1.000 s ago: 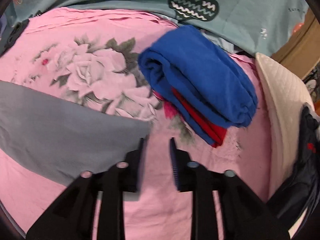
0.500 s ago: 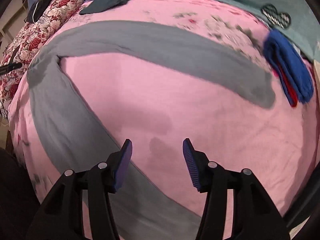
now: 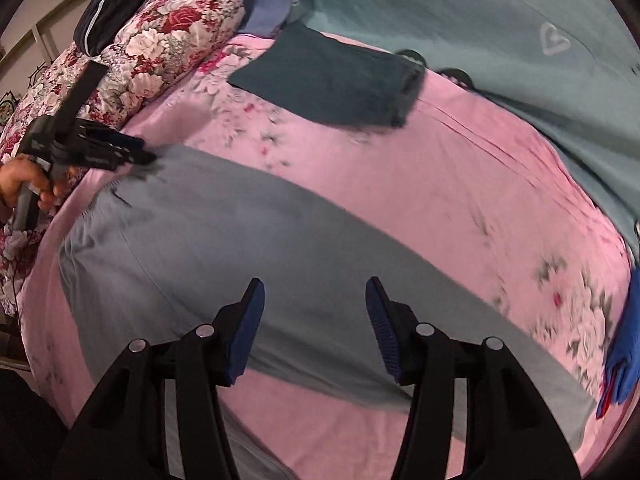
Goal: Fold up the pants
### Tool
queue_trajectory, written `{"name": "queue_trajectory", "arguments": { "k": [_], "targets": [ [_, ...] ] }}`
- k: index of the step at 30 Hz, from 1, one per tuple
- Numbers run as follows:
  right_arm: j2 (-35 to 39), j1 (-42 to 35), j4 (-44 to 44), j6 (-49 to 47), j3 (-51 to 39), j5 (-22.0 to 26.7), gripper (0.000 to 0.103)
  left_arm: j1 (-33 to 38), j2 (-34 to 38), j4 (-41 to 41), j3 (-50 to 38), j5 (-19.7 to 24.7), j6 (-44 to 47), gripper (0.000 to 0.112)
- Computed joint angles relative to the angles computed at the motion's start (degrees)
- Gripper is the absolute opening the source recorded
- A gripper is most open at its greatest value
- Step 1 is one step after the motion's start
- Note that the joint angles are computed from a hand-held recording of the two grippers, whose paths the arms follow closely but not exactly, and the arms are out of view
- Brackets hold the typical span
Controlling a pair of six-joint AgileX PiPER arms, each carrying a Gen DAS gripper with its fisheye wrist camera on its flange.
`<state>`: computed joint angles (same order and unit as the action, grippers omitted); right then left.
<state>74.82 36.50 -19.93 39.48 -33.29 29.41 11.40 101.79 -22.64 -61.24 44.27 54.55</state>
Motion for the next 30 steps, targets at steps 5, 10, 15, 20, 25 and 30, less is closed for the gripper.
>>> {"name": "queue_trajectory", "arguments": {
  "k": [5,10,15,20,25,30],
  "targets": [
    [4.6,-0.1,-0.4,-1.3,-4.5,1.6,0.053,-0.4,-0.3,-5.1,1.8,-8.2,9.5,0.023],
    [7.1,-7.3,5.0,-9.3,-6.9,1.7,0.053,0.6,1.7,-11.3,-0.7,-9.6,14.5,0.031],
    [12.0,-13.1,13.2,-23.7,-11.3,2.9,0.053,2.3,-0.5,-18.1,0.0,-12.0,23.4,0.084],
    [22.3,-16.5,16.4,-36.3,-19.4,6.0,0.053,2.4,6.1,-12.3,-12.8,6.6,18.8,0.085],
    [29.8,-17.4,17.5,-44.3,-25.4,10.1,0.044,-1.6,9.7,-5.1,-16.0,9.5,18.6,0.078],
    [31.7,-16.8,18.4,-49.7,-26.1,11.4,0.001,-4.2,13.6,-0.2,-20.9,12.3,19.3,0.032]
  ]
}}
